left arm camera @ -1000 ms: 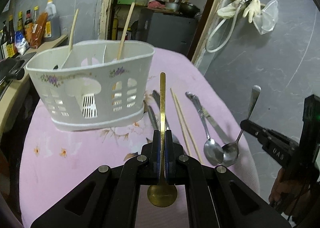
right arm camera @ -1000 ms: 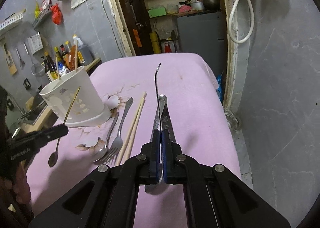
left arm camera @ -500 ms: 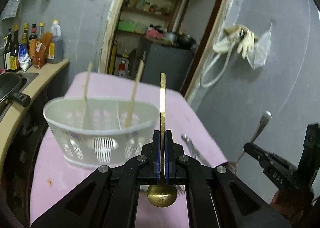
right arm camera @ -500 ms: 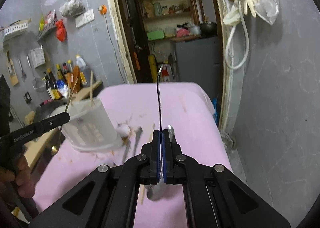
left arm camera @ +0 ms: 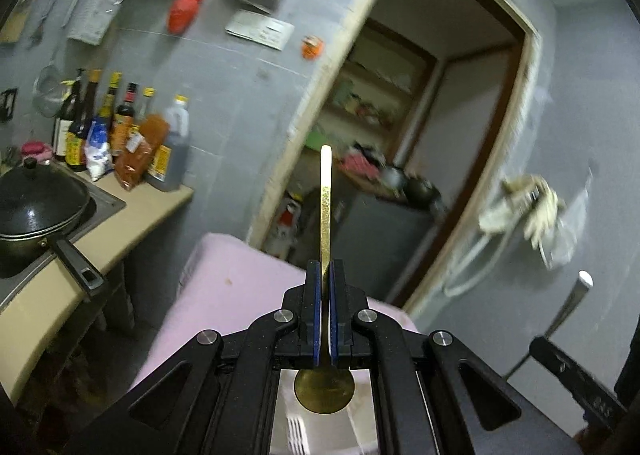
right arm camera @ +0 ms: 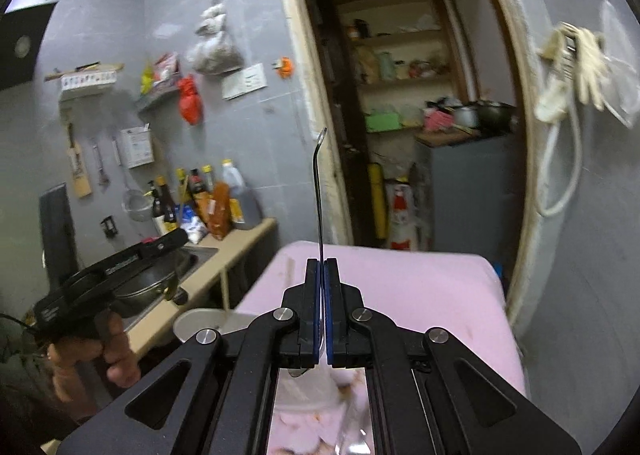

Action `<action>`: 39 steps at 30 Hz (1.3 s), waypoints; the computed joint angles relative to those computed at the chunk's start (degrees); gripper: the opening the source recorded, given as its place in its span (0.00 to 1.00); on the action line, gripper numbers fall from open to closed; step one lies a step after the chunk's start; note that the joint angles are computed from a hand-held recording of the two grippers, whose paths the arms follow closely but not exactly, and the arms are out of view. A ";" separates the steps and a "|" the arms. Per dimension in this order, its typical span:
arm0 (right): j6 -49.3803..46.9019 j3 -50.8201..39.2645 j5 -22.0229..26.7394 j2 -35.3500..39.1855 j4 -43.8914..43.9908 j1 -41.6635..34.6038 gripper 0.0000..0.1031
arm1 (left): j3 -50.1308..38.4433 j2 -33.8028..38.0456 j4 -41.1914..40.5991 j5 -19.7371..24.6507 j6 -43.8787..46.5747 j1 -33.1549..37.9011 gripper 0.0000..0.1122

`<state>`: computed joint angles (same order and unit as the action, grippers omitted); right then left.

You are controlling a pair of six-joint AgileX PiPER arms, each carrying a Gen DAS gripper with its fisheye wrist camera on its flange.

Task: Organize utensils
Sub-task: 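Lower both spoons into the white caddy and open both tools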

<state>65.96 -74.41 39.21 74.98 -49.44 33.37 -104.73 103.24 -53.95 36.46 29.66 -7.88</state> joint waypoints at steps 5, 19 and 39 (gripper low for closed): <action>-4.03 -4.39 -3.24 6.18 2.63 -1.08 0.00 | -3.23 4.49 -4.04 0.34 -0.26 3.37 0.02; -13.00 -4.48 -5.25 11.59 11.18 -3.07 0.00 | 15.78 -2.20 -14.28 -16.64 20.90 -2.85 0.02; -24.81 -2.58 -7.79 10.84 26.45 -6.49 0.16 | 23.31 -5.99 -2.98 -14.49 15.72 -2.03 0.04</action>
